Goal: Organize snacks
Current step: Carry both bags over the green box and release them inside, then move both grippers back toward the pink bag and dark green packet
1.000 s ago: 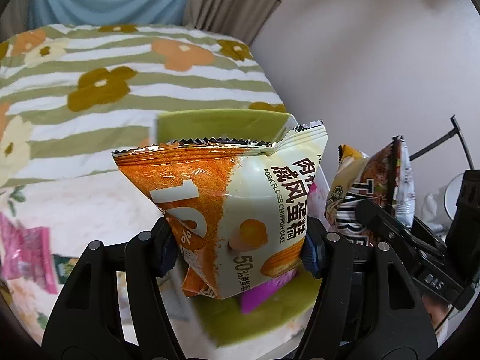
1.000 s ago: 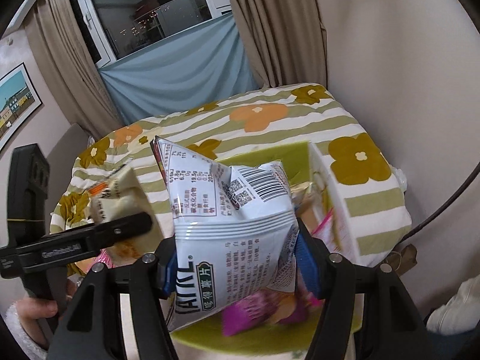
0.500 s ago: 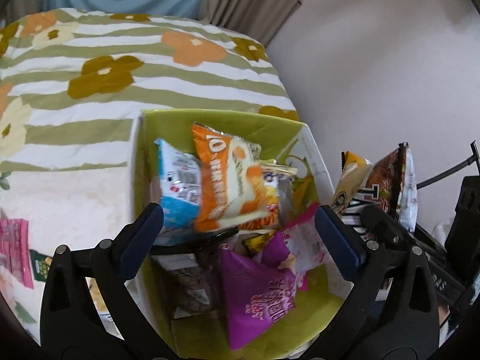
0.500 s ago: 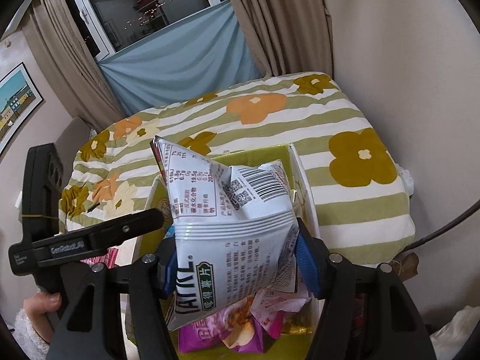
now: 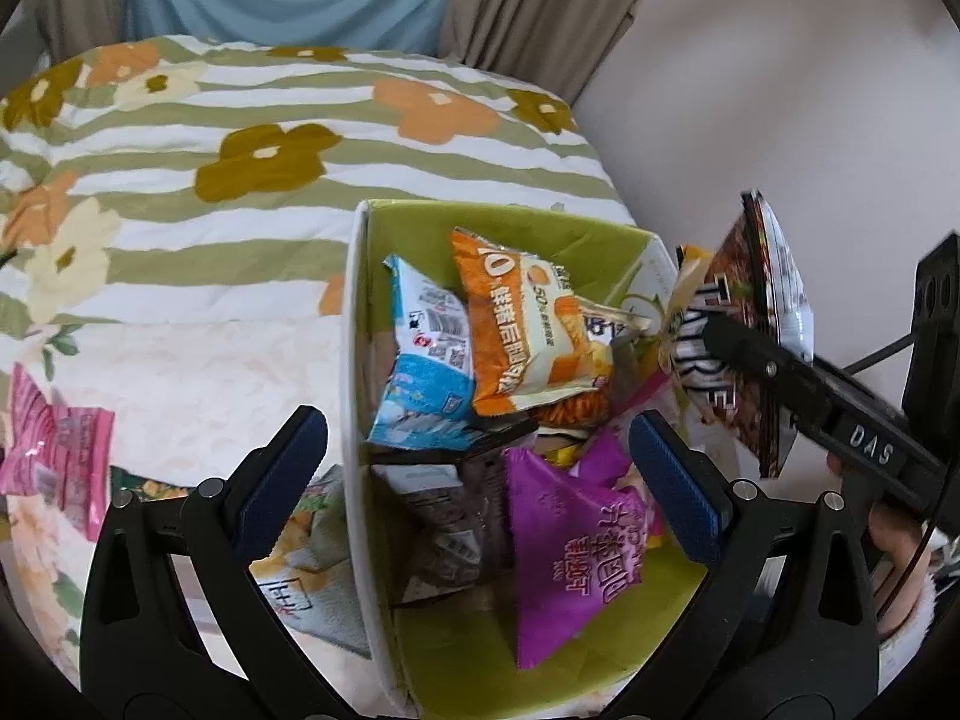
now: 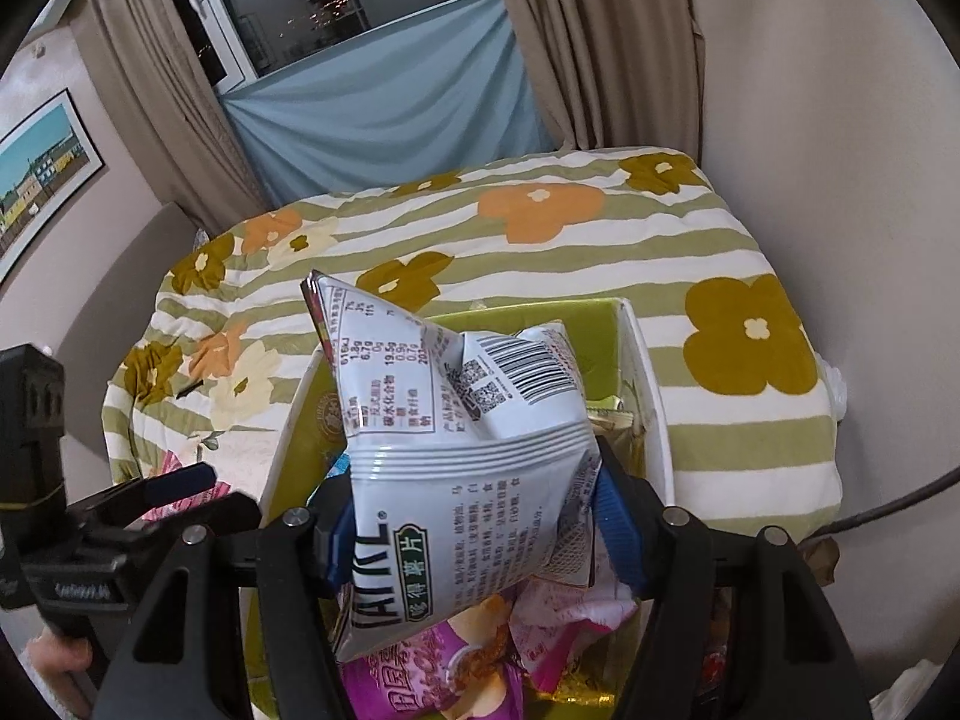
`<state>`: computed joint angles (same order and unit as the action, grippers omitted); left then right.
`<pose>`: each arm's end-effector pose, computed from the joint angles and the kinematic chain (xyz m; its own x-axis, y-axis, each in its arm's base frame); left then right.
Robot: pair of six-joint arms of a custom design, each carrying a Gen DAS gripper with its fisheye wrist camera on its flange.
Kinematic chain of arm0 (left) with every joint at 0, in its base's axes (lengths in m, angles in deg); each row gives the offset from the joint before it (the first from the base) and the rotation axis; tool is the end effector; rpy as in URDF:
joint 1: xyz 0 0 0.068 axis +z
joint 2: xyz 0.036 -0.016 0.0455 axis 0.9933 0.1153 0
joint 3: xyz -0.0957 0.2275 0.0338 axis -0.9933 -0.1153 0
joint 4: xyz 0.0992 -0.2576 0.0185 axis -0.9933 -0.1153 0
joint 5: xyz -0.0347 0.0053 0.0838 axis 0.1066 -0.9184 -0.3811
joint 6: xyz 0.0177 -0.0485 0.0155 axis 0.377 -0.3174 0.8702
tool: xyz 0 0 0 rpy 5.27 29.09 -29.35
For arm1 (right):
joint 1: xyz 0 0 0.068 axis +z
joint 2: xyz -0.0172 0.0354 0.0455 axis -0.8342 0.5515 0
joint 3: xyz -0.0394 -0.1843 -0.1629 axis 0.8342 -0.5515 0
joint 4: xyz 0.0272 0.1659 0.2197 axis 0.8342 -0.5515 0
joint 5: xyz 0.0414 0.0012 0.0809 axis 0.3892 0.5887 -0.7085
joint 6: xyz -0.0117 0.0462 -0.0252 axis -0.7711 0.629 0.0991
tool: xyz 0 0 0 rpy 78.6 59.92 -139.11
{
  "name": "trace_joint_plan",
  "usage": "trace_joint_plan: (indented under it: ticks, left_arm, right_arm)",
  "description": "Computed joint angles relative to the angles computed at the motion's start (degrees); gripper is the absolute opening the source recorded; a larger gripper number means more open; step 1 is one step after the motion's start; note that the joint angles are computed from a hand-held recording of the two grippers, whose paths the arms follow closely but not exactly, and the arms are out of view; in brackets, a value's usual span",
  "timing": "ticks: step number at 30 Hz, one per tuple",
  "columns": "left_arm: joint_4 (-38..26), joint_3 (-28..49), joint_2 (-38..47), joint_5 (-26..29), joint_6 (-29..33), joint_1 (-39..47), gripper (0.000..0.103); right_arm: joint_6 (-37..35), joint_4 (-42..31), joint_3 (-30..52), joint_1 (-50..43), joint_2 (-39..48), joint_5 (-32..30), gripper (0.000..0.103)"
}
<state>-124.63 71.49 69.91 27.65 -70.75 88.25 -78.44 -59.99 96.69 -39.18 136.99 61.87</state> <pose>0.2983 0.0206 0.2837 -0.7583 -0.4376 -0.4832 -0.3139 0.8947 -0.3177 0.3374 0.1183 0.3323 -0.7490 -0.3069 -0.5872 -0.5229 0.8181 0.2394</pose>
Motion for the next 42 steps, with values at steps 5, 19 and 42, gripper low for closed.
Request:
trace_joint_plan:
  ticks: [5,19,42]
  left_arm:
    - [-0.60,0.03,-0.84,-2.41,0.08,-1.62,0.100]
    - [-4.96,-5.00,-10.96,-4.11,1.55,-1.55,0.100]
    - [-28.12,6.95,-11.67,21.18,51.79,59.79,0.100]
  right_arm:
    - [-0.63,0.92,1.44,0.65,2.01,0.80,0.074]
    - [1.85,5.16,-9.65,1.34,-9.42,0.81,0.092]
    - [20.56,2.51,-2.43,36.00,-11.50,22.32,0.092]
